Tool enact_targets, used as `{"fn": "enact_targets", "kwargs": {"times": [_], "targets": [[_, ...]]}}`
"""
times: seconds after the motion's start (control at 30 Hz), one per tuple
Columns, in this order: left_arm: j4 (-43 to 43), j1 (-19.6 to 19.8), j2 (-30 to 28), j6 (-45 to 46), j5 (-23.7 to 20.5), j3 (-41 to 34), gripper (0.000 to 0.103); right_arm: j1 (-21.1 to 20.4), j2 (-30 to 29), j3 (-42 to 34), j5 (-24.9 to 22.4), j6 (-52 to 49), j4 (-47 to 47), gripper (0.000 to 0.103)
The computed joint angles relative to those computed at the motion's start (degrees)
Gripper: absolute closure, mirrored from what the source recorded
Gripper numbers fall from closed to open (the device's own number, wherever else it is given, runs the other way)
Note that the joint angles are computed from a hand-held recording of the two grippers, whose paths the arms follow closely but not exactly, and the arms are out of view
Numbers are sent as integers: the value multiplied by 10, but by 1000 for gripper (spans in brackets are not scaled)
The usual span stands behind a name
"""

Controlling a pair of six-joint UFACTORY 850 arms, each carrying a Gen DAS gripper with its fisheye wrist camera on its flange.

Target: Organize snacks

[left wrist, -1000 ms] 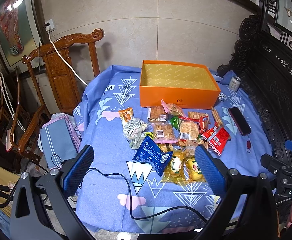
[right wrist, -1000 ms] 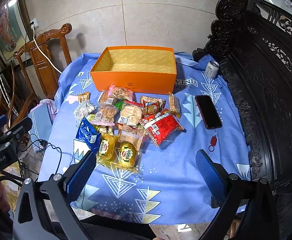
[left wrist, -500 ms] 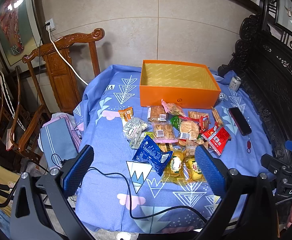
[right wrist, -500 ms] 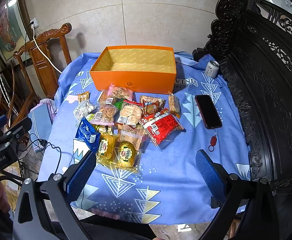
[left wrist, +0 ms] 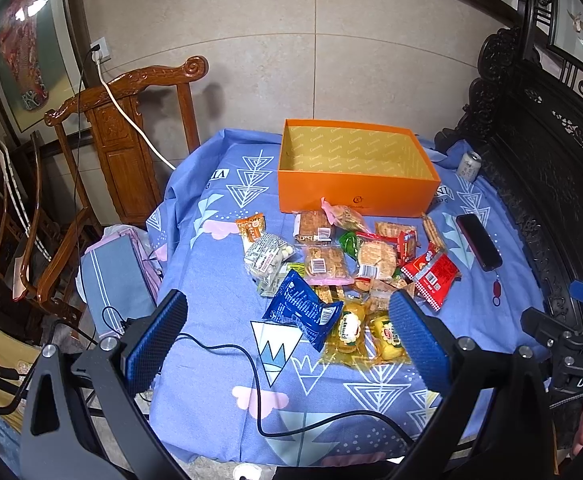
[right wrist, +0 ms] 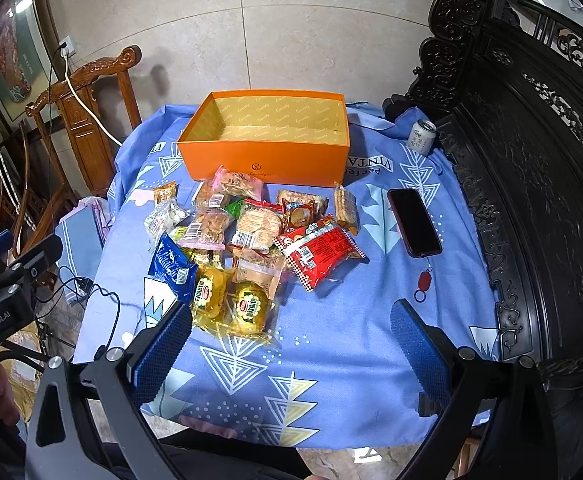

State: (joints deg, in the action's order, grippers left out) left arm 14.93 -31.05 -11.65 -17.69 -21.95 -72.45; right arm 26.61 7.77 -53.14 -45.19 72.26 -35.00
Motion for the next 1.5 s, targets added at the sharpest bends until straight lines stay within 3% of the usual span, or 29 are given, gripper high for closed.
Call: {"fn": "enact_targets", "kwargs": {"times": [0.83,0.93,1.1,1.23,1.33,1.5], "targets": [[6,-2,1,-7,4,7,4,-2,5,7,6,-6,9,3],[1,-2,6,-4,23,27,4,-5,5,12,13,-4,7,3],[-36,7,-3,39,37,29,4,-22,8,37,49,-5,-5,3],[54,8,-13,-38,56,33,4,-41,9,64,84,7,-37,3],[73,15,-27,-52,60,27,4,-72,1,84,124,3,-31,3],[76,31,-58,-63,47,6,4,-158,-39,102,230,-105,146,3]]}}
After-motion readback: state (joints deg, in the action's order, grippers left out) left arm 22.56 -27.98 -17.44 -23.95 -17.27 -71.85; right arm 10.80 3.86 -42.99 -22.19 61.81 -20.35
